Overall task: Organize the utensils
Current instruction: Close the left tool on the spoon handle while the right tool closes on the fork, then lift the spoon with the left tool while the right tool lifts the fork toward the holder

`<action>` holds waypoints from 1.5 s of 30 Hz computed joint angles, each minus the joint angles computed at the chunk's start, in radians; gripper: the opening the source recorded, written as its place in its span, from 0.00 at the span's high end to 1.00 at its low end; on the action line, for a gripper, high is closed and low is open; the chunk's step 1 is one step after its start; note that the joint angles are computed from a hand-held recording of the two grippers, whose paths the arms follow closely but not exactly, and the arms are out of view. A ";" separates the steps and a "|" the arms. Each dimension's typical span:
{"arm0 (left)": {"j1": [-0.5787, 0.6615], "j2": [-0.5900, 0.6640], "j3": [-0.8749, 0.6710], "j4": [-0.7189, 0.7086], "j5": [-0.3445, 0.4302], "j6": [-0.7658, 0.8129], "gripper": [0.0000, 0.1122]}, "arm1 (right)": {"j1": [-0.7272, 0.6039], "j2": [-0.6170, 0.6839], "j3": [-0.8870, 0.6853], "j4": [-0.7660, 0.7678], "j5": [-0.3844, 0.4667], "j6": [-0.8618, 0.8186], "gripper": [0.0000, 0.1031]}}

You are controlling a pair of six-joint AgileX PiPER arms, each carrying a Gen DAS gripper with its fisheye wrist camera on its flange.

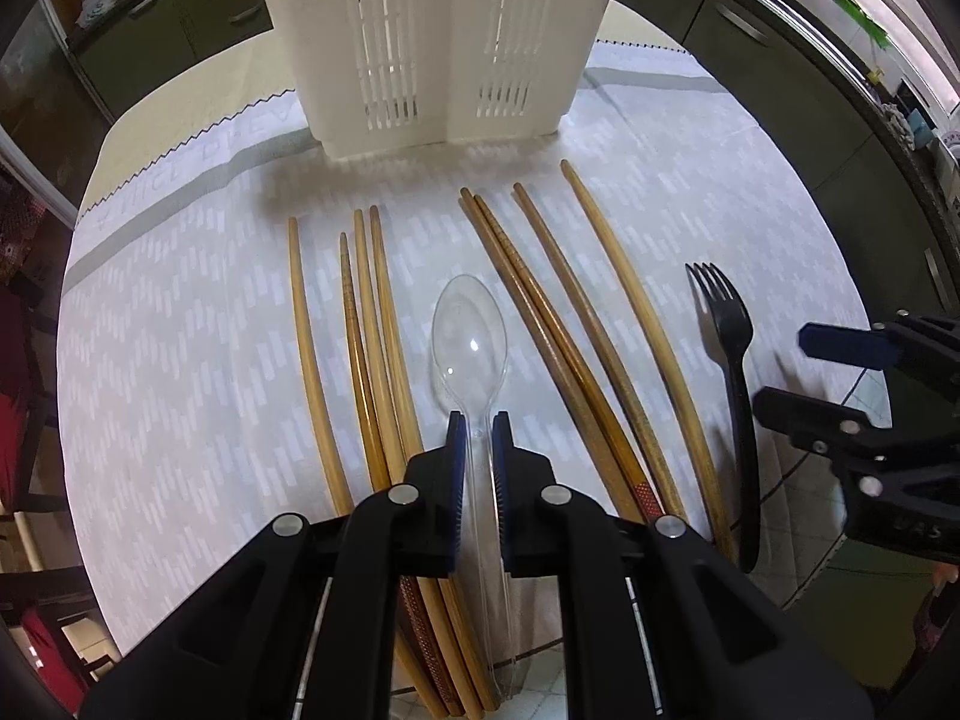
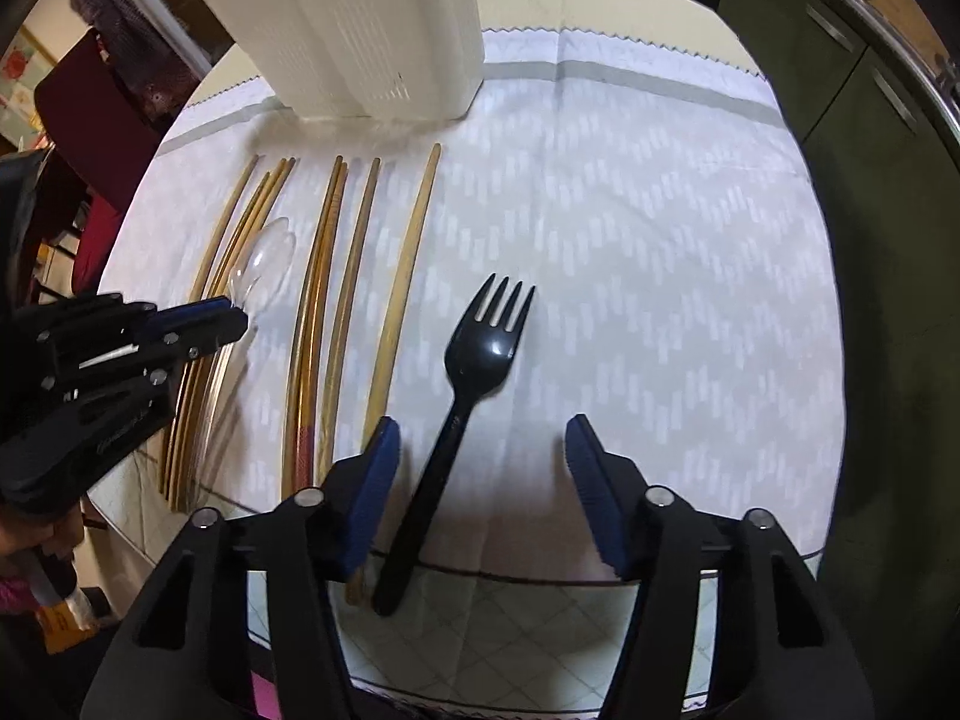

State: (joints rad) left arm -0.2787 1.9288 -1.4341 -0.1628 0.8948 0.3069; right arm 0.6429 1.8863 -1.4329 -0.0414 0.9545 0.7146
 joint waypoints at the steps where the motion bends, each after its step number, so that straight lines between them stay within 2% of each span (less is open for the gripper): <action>1: -0.002 0.003 -0.004 0.000 0.002 0.002 0.92 | -0.008 0.017 -0.016 0.021 0.009 -0.011 0.48; 4: -0.004 0.009 -0.009 0.002 0.005 0.011 0.92 | -0.011 0.064 -0.063 0.040 0.041 -0.003 0.59; 7: -0.011 0.023 -0.027 0.009 0.013 0.008 0.92 | -0.007 0.098 -0.102 0.050 0.058 0.019 0.59; 15: -0.016 0.051 -0.047 0.000 0.030 0.013 0.92 | 0.027 0.193 -0.249 -0.023 0.171 0.087 0.61; 17: -0.017 0.053 -0.044 -0.003 0.026 0.015 0.92 | 0.036 0.242 -0.324 -0.050 0.219 0.104 0.68; 20: -0.023 0.056 -0.044 -0.005 0.021 0.013 0.92 | 0.037 0.267 -0.363 -0.060 0.240 0.095 0.74; 22: -0.018 0.052 -0.037 -0.013 0.019 0.022 0.92 | 0.037 0.265 -0.361 -0.061 0.234 0.088 0.87; 26: -0.009 0.051 -0.033 -0.029 0.013 0.033 0.92 | 0.043 0.210 -0.264 -0.074 0.166 0.087 0.90; 32: -0.004 0.026 -0.015 -0.054 -0.003 0.058 0.92 | 0.022 0.064 -0.061 -0.031 -0.036 0.088 0.90; 40: 0.035 -0.104 0.044 -0.144 -0.034 0.143 0.92 | 0.051 -0.148 0.166 -0.184 -0.273 0.255 0.90; 45: 0.070 -0.193 0.065 -0.207 -0.030 0.204 0.92 | 0.095 -0.223 0.191 -0.314 -0.299 0.366 0.90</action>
